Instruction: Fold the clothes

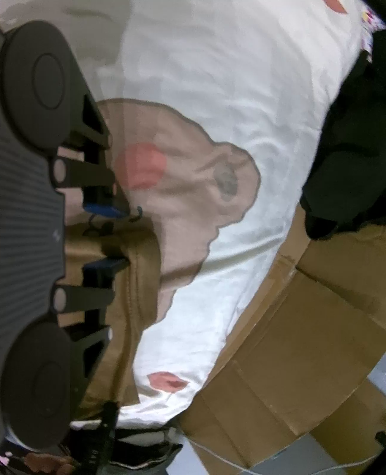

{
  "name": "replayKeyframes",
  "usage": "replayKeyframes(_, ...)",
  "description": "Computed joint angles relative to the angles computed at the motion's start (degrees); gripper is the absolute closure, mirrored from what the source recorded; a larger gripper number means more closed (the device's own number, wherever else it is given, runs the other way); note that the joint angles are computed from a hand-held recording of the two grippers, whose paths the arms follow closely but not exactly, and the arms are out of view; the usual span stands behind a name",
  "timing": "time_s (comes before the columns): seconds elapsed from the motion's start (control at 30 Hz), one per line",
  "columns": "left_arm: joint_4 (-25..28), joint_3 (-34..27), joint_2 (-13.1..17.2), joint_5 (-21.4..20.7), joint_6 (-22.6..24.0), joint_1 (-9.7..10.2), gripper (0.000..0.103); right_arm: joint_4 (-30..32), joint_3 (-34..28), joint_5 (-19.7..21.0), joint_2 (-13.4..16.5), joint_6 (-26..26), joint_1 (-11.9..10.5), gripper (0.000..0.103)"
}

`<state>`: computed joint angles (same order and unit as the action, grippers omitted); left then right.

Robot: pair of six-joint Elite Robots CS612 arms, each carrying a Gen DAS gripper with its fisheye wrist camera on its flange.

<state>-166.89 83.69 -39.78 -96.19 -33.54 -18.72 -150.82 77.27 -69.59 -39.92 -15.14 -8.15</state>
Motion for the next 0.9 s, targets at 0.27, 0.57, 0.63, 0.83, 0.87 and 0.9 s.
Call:
replayKeyframes(0.27, -0.9, 1.6, -1.5, -1.8, -1.8, 0.25, 0.060, 3.6, -0.8, 4.9, -0.6, 2.7, -0.9, 0.060)
replayKeyframes(0.57, -0.4, 2.9, -1.7, -6.0, -2.4, 0.56, 0.061, 8.0, -0.6, 6.9, -0.7, 1.5, -1.8, 0.042)
replayKeyframes(0.63, 0.4, 2.8, -1.7, -6.2, -1.7, 0.46, 0.061, 9.6, -1.0, 7.5, -0.3, 0.8, -1.9, 0.042)
replayKeyframes(0.83, 1.9, 2.8, -1.8, -6.2, -1.7, 0.22, 0.064, 11.3, -1.4, 9.1, 0.3, -0.4, -2.1, 0.042)
replayKeyframes(0.87, 1.5, 3.0, -1.7, -6.6, -2.2, 0.33, 0.064, 11.6, -1.5, 9.5, 0.5, -0.5, -2.2, 0.042)
replayKeyframes(0.9, 1.0, 3.1, -1.6, -7.0, -2.8, 0.45, 0.064, 11.8, -1.6, 9.9, 0.6, -0.7, -2.2, 0.042)
